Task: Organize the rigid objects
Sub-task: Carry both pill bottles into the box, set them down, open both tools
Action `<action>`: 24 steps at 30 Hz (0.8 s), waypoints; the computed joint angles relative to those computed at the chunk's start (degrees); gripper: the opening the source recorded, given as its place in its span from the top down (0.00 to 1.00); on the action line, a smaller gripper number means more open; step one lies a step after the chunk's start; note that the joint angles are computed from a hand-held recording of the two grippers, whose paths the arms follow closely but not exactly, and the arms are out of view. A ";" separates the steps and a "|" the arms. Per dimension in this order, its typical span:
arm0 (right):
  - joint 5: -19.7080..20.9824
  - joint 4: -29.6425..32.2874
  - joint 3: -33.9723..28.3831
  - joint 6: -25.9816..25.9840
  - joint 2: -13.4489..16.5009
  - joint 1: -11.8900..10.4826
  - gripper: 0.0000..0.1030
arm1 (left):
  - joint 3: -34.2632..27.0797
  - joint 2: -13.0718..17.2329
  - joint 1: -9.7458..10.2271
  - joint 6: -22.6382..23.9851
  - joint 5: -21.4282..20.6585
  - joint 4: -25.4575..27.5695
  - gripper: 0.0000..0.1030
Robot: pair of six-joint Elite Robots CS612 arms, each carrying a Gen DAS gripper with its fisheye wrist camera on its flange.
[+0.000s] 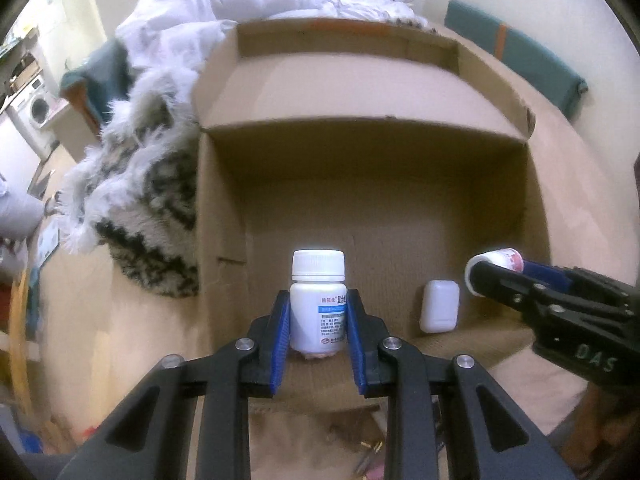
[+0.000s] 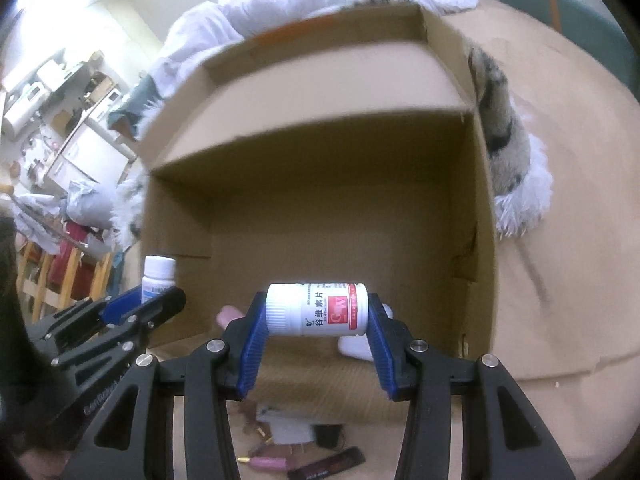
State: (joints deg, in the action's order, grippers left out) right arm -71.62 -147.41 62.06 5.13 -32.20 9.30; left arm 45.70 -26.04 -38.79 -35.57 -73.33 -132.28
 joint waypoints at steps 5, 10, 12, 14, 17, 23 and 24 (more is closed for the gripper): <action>-0.82 2.95 -1.88 -0.73 1.58 0.13 0.52 | -2.76 2.25 0.13 0.12 -0.12 1.47 0.77; -2.18 5.90 -2.95 -1.71 2.34 0.48 0.52 | -3.57 3.32 0.48 0.14 -2.10 1.24 0.77; -2.79 6.88 -3.26 -2.00 2.54 0.59 0.52 | -3.74 3.61 0.61 -0.29 -2.58 1.49 0.77; -3.27 7.92 -3.70 -2.07 2.81 0.69 0.52 | -3.85 3.81 0.66 -0.68 -2.35 1.60 0.77; -3.89 9.19 -4.24 -1.96 3.18 0.92 0.52 | -4.33 4.15 0.72 -0.40 -2.45 2.39 0.77; -5.33 12.38 -6.12 -2.24 4.14 1.65 0.52 | -4.78 4.67 0.64 -1.39 -2.14 2.86 0.77; -5.52 12.90 -6.28 -2.15 4.25 1.70 0.52 | -4.91 4.81 0.62 -1.47 -2.07 2.99 0.77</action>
State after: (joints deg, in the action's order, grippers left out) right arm -77.14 -134.51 55.78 2.98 -27.95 11.00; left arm 40.79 -21.23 -38.17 -37.03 -75.39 -129.30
